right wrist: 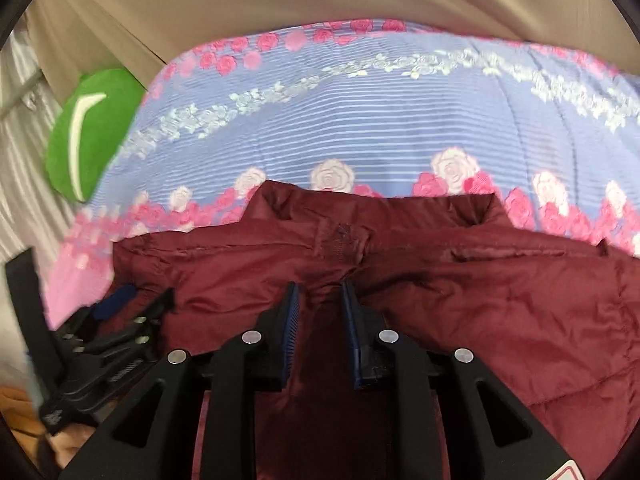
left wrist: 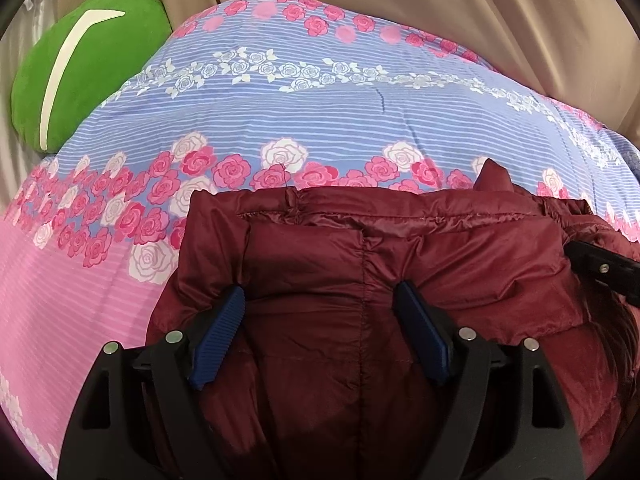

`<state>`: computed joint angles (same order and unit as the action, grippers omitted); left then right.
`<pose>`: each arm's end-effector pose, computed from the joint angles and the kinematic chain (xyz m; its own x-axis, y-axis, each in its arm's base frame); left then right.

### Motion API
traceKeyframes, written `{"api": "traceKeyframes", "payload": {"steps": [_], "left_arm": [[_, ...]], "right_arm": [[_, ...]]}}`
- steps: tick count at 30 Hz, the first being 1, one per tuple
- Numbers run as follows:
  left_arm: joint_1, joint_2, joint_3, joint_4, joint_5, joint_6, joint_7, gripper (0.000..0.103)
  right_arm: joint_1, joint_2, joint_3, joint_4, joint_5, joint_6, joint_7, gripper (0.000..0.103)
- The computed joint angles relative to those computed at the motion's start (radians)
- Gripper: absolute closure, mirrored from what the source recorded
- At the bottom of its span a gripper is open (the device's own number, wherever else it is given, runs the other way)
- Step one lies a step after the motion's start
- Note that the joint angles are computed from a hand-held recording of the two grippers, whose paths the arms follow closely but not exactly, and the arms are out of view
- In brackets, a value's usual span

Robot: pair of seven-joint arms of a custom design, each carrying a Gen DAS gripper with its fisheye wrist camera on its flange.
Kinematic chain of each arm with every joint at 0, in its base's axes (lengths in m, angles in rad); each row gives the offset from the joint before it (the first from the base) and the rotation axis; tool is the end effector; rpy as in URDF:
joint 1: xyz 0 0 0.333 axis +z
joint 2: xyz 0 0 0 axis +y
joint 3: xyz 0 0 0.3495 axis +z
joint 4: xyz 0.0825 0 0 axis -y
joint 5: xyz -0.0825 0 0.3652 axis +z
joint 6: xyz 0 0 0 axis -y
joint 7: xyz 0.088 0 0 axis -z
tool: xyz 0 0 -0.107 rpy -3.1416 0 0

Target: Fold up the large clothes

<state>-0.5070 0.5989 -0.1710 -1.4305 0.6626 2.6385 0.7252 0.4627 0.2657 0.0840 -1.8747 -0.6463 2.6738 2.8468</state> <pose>0.6025 -0.4622 0.4514 -0.2639 -0.9641 0.0296 -0.7285 0.1791 -0.6613 0.5485 0.3494 0.4695 -0.1609 -0.9641 -0.2111 -0.7765 0.2557 -0.5759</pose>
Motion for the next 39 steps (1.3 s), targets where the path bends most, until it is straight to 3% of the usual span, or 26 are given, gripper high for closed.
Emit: {"api": "traceKeyframes", "payload": {"steps": [5, 8, 11, 13, 16, 19, 23, 24, 25, 28, 29, 31, 32, 35, 37, 39], "left_arm": [[0.015, -0.005, -0.010, -0.014, -0.016, 0.026, 0.005, 0.025], [0.059, -0.073, -0.028, -0.128, -0.039, 0.136, -0.013, 0.025], [0.173, -0.181, -0.112, -0.304, -0.140, 0.281, 0.031, 0.021], [0.190, -0.263, -0.100, -0.410, -0.147, 0.334, 0.010, 0.016], [0.200, -0.328, -0.087, -0.497, -0.138, 0.338, -0.002, 0.013], [0.266, -0.355, -0.157, -0.564, -0.254, 0.331, 0.080, 0.013], [0.309, -0.370, -0.195, -0.640, -0.353, 0.348, 0.141, 0.013], [0.294, -0.379, -0.171, -0.671, -0.340, 0.392, 0.137, 0.013], [0.245, -0.388, -0.113, -0.676, -0.258, 0.393, 0.074, 0.013], [0.163, -0.385, -0.026, -0.658, -0.104, 0.362, -0.048, 0.012], [0.152, -0.381, -0.014, -0.652, -0.066, 0.357, -0.080, 0.011], [0.119, -0.375, 0.020, -0.637, 0.039, 0.343, -0.170, 0.008], [0.116, -0.372, 0.023, -0.632, 0.071, 0.339, -0.197, 0.007], [0.125, -0.366, 0.014, -0.621, 0.131, 0.325, -0.240, 0.006], [0.162, -0.366, -0.026, -0.628, 0.080, 0.335, -0.204, 0.006], [0.200, -0.375, -0.064, -0.647, 0.008, 0.346, -0.156, 0.006]], "right_arm": [[-0.017, 0.012, -0.004, -0.025, 0.036, 0.053, 0.001, 0.086], [0.015, -0.061, -0.021, -0.092, -0.038, 0.053, 0.096, 0.086], [0.040, -0.158, -0.011, -0.169, -0.167, 0.008, 0.210, 0.082], [0.039, -0.220, 0.014, -0.228, -0.235, 0.003, 0.272, 0.079], [0.016, -0.263, 0.042, -0.300, -0.268, 0.060, 0.356, 0.079], [0.010, -0.281, 0.067, -0.331, -0.321, 0.033, 0.450, 0.079], [-0.008, -0.399, 0.100, -0.450, -0.455, -0.054, 0.683, 0.085], [-0.016, -0.450, 0.111, -0.497, -0.471, -0.091, 0.742, 0.085], [-0.025, -0.512, 0.122, -0.554, -0.468, -0.134, 0.796, 0.085], [-0.046, -0.612, 0.131, -0.668, -0.398, -0.191, 0.838, 0.086], [-0.052, -0.629, 0.133, -0.696, -0.383, -0.196, 0.846, 0.088], [-0.078, -0.641, 0.119, -0.756, -0.420, -0.109, 0.885, 0.091], [-0.099, -0.635, 0.129, -0.768, -0.464, -0.078, 0.929, 0.091], [-0.086, -0.614, 0.135, -0.733, -0.385, -0.132, 0.848, 0.091], [-0.073, -0.615, 0.145, -0.699, -0.330, -0.175, 0.811, 0.079], [-0.072, -0.616, 0.146, -0.668, -0.360, -0.125, 0.795, 0.079]]}}
